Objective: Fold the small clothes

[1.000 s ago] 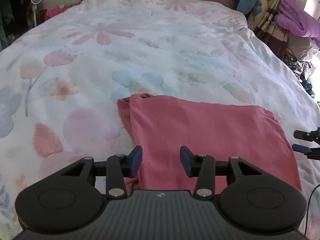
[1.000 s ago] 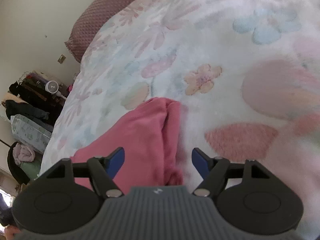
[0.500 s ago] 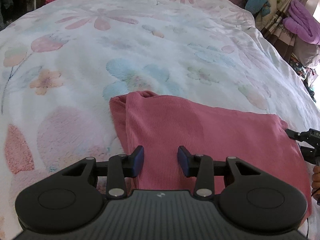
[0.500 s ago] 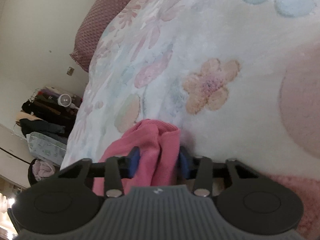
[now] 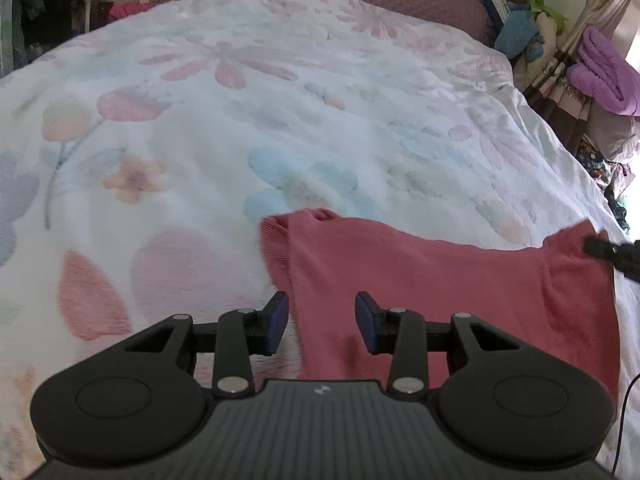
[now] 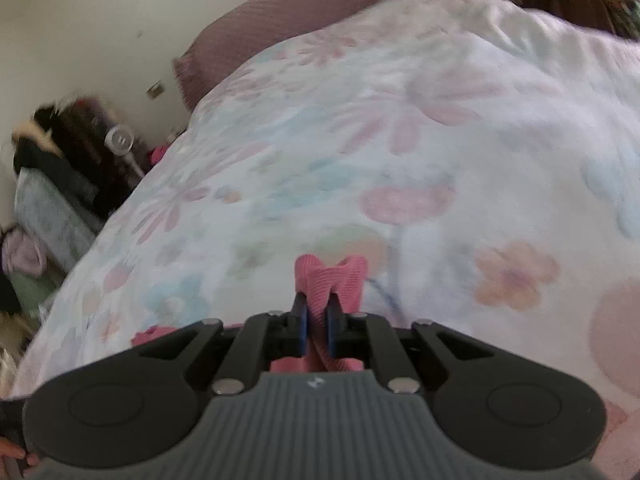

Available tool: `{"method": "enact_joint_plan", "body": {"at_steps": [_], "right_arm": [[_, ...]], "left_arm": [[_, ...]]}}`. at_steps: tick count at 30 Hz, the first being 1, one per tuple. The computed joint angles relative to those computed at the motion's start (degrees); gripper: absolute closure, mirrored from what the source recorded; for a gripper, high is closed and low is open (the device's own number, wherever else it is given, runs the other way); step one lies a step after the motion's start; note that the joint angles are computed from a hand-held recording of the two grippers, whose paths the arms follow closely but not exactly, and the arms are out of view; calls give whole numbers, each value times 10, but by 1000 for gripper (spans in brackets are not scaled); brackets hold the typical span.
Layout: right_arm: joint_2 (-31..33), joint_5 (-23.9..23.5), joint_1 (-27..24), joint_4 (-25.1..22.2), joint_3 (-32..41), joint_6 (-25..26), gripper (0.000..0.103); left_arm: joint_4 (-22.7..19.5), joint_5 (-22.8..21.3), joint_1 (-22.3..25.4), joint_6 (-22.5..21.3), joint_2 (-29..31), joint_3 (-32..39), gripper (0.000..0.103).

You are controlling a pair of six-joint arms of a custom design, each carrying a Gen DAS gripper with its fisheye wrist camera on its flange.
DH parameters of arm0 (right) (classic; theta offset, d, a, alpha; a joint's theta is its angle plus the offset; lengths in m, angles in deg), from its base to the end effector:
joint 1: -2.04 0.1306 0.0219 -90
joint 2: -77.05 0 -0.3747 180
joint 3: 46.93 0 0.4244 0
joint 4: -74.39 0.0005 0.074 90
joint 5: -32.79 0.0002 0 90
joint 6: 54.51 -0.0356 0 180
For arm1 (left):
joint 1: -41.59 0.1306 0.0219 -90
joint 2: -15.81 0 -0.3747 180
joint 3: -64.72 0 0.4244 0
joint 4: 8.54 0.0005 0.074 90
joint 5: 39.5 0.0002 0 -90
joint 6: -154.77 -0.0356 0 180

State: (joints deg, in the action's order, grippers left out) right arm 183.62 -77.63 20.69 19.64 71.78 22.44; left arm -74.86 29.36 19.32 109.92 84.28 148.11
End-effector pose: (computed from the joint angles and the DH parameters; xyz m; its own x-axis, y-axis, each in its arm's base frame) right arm 0.5860 0.2104 0.5062 -0.7475 -0.0289 -0.6636 -0.3841 0.8339 0.3963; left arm 0.3389 -0.1255 0.5045 -0.6130 -0.4635 -0.6398 -0.4103 0.8788 -0.2435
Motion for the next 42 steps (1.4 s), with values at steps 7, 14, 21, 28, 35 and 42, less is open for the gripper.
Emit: {"method": "enact_joint_plan", "body": {"at_steps": [7, 14, 21, 28, 35, 42], "right_arm": [[42, 49, 89, -48, 86, -10, 99], [128, 75, 177, -93, 184, -39, 99], [186, 74, 224, -116, 232, -41, 99], [277, 73, 235, -225, 349, -24, 96], [240, 52, 227, -228, 344, -10, 73], [63, 13, 194, -177, 160, 18, 65]], "left_arm": [[-20, -8, 12, -12, -51, -9, 58], [-29, 1, 35, -25, -98, -30, 58], [-25, 30, 59, -33, -131, -56, 58], [-17, 43, 69, -24, -132, -64, 58], [-67, 32, 36, -6, -121, -25, 58], [-64, 50, -36, 66, -132, -2, 57]]}}
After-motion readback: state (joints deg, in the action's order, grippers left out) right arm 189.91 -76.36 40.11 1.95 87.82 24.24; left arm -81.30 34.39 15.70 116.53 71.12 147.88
